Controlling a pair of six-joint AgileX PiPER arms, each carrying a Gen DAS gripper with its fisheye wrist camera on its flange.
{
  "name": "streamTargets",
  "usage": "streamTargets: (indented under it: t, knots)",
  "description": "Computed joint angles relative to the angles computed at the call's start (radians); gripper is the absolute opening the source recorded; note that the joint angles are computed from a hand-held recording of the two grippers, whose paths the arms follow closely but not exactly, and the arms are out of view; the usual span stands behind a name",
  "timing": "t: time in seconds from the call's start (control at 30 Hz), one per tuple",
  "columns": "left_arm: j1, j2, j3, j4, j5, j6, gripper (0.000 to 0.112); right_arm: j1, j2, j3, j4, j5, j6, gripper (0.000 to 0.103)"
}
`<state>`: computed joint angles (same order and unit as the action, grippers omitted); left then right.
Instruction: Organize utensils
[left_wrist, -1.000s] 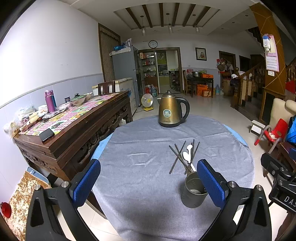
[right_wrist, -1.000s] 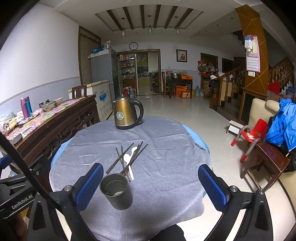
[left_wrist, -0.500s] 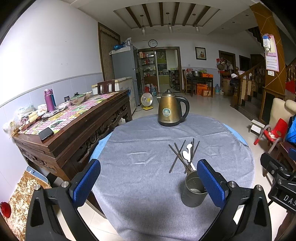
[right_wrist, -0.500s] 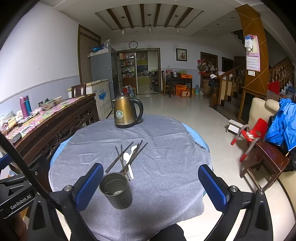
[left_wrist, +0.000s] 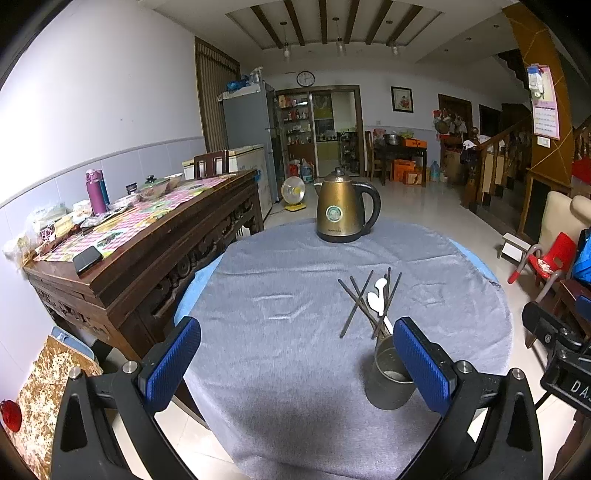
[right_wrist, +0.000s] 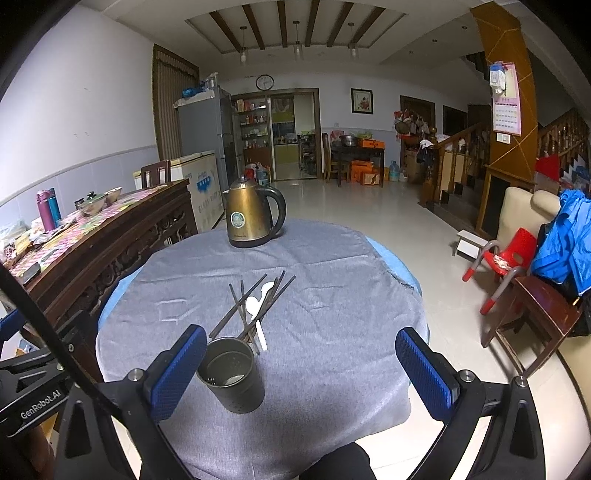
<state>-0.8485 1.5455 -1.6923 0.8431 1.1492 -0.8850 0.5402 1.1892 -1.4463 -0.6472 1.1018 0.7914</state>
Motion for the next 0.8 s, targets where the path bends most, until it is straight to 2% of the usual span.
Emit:
streamTargets:
  t: [0.2,0.33,0.43,0.53,0.67,0.73,0.8]
  knots:
    - [0.104,0.037,-0.005,-0.106,-0.055,0.068,0.103,-0.069,0.058,-0.045,0.095,-0.011,-0.059,0.103]
    - [0.225,0.092,-0.034,-0.226,-0.097,0.154,0.103,-0.180,0.111,-0.079,0.245,-0.080,-0.160,0.103]
    - [0.307,0.151,-0.067,-0.312,-0.114,0.209,0.103,-0.305,0.170,-0.105,0.422,-0.156,-0.287,0.103]
    - [0.405,0.238,-0.143,-0.461,-0.123,0.312,0.103,-0.460,0.280,-0.160,0.716,-0.205,-0.507,0.103]
    - [0.459,0.369,-0.276,-0.557,-0.120,0.432,0.102,-0.593,0.472,-0.293,1.034,-0.168,-0.723,0.101]
    - [0.471,0.437,-0.344,-0.586,-0.135,0.492,0.099,-0.623,0.589,-0.393,1.085,-0.123,-0.758,0.095]
    - [0.480,0.526,-0.476,-0.627,-0.089,0.554,0.091,-0.650,0.715,-0.516,1.103,-0.051,-0.763,0.087]
